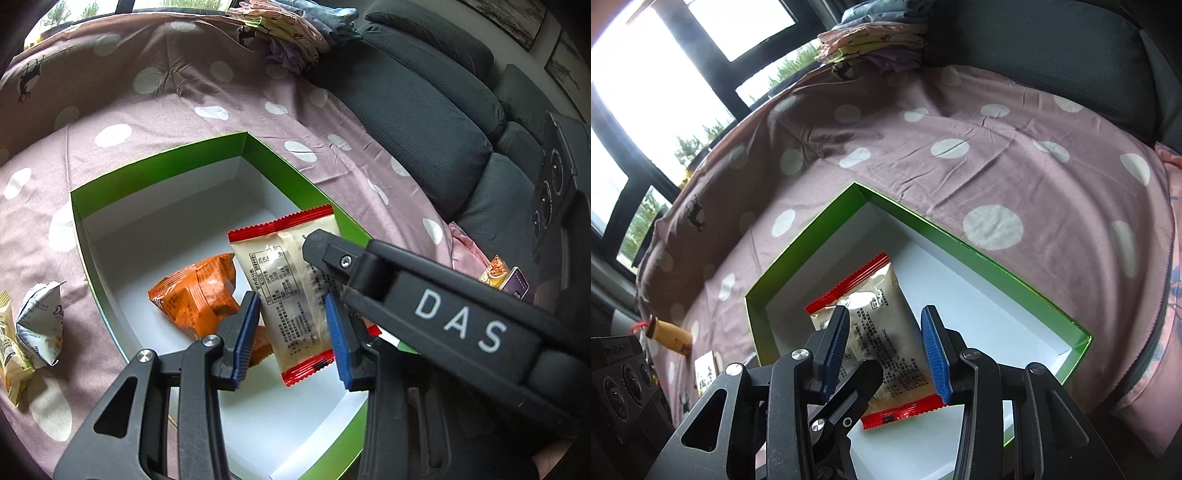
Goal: Organize snacks
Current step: 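Open the right tool to drop the packet and withdraw, then grasp the gold-and-black sesame paste pouch with the right tool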
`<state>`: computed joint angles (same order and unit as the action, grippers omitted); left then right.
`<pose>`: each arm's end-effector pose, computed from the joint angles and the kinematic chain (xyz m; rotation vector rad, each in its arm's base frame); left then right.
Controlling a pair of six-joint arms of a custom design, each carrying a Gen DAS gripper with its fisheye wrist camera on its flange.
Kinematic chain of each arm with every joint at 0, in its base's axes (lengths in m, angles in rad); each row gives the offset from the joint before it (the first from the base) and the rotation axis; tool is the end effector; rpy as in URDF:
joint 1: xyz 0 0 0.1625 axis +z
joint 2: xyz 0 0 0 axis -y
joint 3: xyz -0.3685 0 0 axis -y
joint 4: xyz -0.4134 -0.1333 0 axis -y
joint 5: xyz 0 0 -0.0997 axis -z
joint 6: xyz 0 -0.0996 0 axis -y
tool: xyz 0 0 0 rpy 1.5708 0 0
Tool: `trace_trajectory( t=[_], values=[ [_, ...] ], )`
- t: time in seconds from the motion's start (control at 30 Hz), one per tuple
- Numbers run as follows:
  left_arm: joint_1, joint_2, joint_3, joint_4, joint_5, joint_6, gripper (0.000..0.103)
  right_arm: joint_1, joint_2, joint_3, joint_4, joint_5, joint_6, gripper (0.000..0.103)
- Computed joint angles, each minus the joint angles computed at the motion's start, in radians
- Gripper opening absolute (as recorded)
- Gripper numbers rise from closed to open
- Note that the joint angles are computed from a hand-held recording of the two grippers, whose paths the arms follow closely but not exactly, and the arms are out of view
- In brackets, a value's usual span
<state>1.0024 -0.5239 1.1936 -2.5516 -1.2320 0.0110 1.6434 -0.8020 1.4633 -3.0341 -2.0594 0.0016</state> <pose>-0.2725 -0.7358 0.0313 0.7405 2.7517 -0.5635 0.1382 -0.7068 0.1840 -0.1743 -2.4936 1.0762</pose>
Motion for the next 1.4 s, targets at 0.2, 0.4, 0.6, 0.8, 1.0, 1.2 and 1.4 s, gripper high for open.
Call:
trace_trajectory(
  t=[0.2,0.4,0.6,0.8,1.0,1.2,1.4],
  values=[
    [0.013,0.016,-0.030,0.057,-0.039,-0.021,0.036,-0.007,0.005,-0.015,0.039,-0.023,0.032,0.043],
    [0.021,0.026,-0.053,0.097,-0.068,-0.040,0.036,-0.014,0.005,-0.022,0.072,-0.042,0.056,0.043],
    [0.036,0.005,-0.040,0.098,-0.144,-0.069,0.039,-0.024,-0.010,-0.009,0.071,-0.056,0.111,0.043],
    [0.020,-0.120,0.125,-0.083,-0.070,-0.079,0.061,-0.004,-0.021,0.041,-0.107,-0.018,0.034,0.058],
    [0.009,-0.297,0.348,-0.332,0.174,-0.136,0.082,0.013,-0.020,0.064,-0.165,0.216,-0.078,0.070],
    [0.035,-0.466,0.530,-0.467,0.496,-0.289,0.092,0.058,0.045,0.003,-0.063,0.394,-0.195,0.076],
    [0.140,-0.619,0.658,-0.395,0.626,-0.546,0.090,0.111,0.163,-0.145,0.242,0.542,-0.323,0.076]
  ],
)
